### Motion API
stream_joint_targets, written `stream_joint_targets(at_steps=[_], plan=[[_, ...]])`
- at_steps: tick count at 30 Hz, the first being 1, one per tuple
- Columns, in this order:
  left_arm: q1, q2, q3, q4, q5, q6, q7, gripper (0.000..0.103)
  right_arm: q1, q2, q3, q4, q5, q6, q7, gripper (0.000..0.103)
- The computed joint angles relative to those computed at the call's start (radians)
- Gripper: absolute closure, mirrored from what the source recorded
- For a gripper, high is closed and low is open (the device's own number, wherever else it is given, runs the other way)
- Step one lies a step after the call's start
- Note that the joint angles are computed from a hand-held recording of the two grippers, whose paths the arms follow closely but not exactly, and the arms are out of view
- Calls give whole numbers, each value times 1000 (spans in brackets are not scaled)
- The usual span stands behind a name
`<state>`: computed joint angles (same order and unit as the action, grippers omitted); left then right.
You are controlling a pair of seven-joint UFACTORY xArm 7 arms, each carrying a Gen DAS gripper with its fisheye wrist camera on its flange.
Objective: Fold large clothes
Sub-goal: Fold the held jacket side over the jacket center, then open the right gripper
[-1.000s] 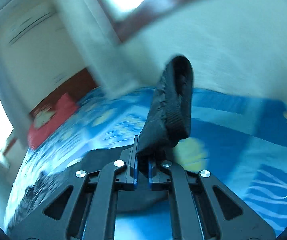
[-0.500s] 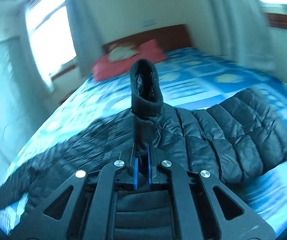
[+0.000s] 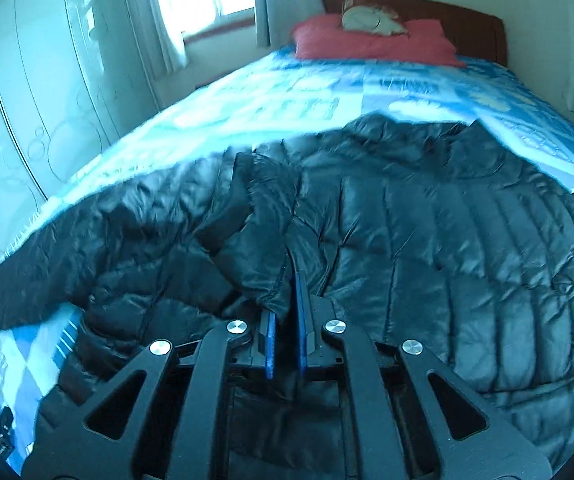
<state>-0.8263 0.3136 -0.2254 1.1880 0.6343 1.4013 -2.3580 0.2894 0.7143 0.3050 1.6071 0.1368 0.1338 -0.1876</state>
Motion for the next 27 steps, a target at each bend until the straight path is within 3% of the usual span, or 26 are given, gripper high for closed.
stream_joint_targets(at_steps=[2, 4, 5, 6, 11, 13, 14, 15, 20, 23, 25, 27], plan=[[1, 1, 0, 2, -1, 2, 3, 4, 35, 11, -40, 29, -13, 54, 27, 88], [0, 1, 1, 2, -1, 4, 4, 4, -9, 9, 12, 28, 2, 81, -16, 67], [0, 1, 0, 3, -1, 4, 4, 4, -58, -1, 76, 5, 28, 82, -70, 39], [0, 1, 0, 3, -1, 4, 4, 4, -80, -10, 108, -16, 50, 75, -103, 23], [0, 0, 1, 1, -1, 3, 4, 4, -330, -116, 370, -197, 200, 22, -357, 24], [0, 1, 1, 3, -1, 4, 3, 4, -444, -152, 447, -243, 272, 1, -434, 40], [-1, 3, 1, 5, -1, 5, 3, 4, -493, -173, 454, -253, 312, 0, -464, 57], [-1, 3, 1, 5, -1, 6, 4, 4, -499, -178, 423, -237, 310, 11, -453, 67], [-1, 3, 1, 5, -1, 6, 5, 4, -409, -147, 64, -79, 288, 46, -288, 68], [1, 1, 1, 3, -3, 7, 8, 4, -348, -78, -113, 12, 220, 86, -163, 68], [1, 1, 1, 2, -2, 5, 7, 4, -342, -21, -156, 68, 173, 173, -118, 75], [2, 1, 1, 1, -1, 1, 6, 4, -370, 22, -130, 85, 154, 214, -161, 75]])
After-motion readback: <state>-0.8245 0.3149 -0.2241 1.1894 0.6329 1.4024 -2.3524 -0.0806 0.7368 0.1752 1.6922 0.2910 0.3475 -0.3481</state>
